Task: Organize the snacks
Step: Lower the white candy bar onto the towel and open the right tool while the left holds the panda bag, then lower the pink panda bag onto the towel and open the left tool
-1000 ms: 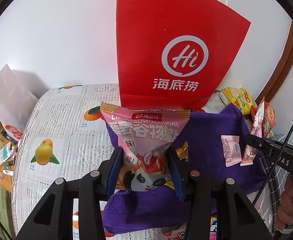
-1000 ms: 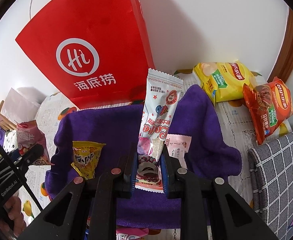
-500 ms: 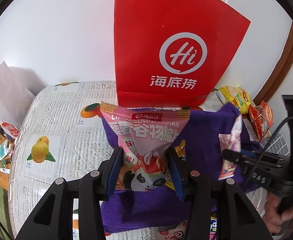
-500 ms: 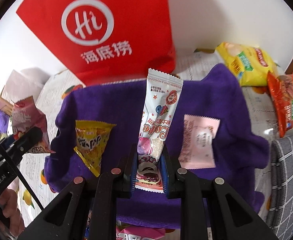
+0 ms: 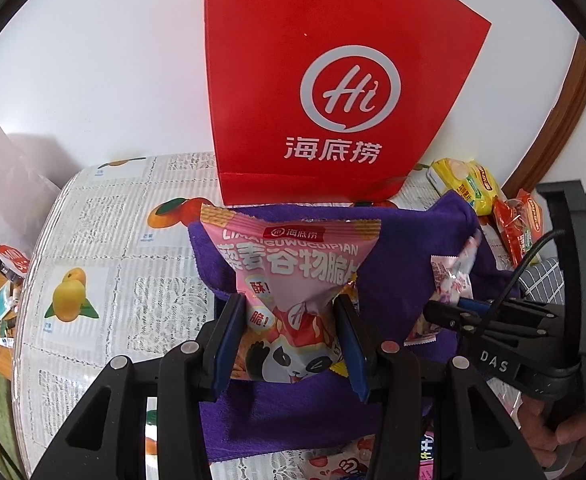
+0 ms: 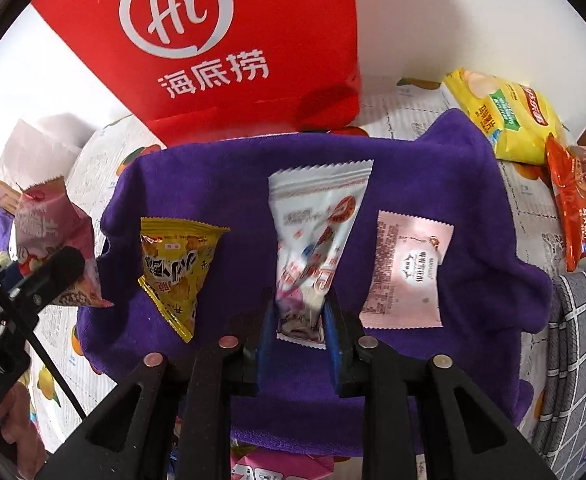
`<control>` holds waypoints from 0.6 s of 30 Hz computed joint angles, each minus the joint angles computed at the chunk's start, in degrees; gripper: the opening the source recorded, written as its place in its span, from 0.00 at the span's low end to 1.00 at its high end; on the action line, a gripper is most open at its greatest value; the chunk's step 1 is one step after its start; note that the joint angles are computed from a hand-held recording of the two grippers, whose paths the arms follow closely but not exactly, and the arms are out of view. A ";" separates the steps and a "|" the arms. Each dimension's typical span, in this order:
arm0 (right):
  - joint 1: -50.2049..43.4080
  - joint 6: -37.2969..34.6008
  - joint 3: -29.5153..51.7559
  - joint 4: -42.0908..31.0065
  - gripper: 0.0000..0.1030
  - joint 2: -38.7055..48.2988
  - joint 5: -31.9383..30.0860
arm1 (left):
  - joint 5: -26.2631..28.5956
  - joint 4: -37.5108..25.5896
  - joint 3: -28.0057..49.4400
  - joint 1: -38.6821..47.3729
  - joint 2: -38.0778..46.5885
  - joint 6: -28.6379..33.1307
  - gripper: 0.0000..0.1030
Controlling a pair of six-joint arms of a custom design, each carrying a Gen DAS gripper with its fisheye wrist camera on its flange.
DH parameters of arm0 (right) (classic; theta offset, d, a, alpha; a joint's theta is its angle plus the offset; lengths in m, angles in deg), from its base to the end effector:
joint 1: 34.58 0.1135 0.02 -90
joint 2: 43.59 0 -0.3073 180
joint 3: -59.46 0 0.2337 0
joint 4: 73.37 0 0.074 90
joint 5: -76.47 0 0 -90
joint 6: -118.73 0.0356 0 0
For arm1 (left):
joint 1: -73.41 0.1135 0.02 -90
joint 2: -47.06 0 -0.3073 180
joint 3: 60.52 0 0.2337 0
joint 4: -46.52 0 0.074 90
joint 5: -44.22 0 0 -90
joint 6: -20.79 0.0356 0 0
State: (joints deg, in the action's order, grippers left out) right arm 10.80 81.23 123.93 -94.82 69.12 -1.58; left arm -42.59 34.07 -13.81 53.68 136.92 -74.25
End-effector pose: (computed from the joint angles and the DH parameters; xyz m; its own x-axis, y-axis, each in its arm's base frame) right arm 0.2385 0.2312 0.1206 -0.9134 0.1794 -0.3654 0.1294 0.9791 0.1572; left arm 0.2362 -0.0868 0.1706 -0.8059 0.1958 -0.5587 0.2970 0.9501 -0.0954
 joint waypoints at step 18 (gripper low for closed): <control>-0.85 2.56 -6.42 -0.04 0.52 -12.38 5.04 | -0.68 -0.01 -0.39 -5.09 0.94 -0.18 0.42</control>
State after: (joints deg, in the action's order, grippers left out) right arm 9.94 83.79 117.51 -94.86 56.74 3.45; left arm -43.27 34.06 -14.20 48.60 137.85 -74.42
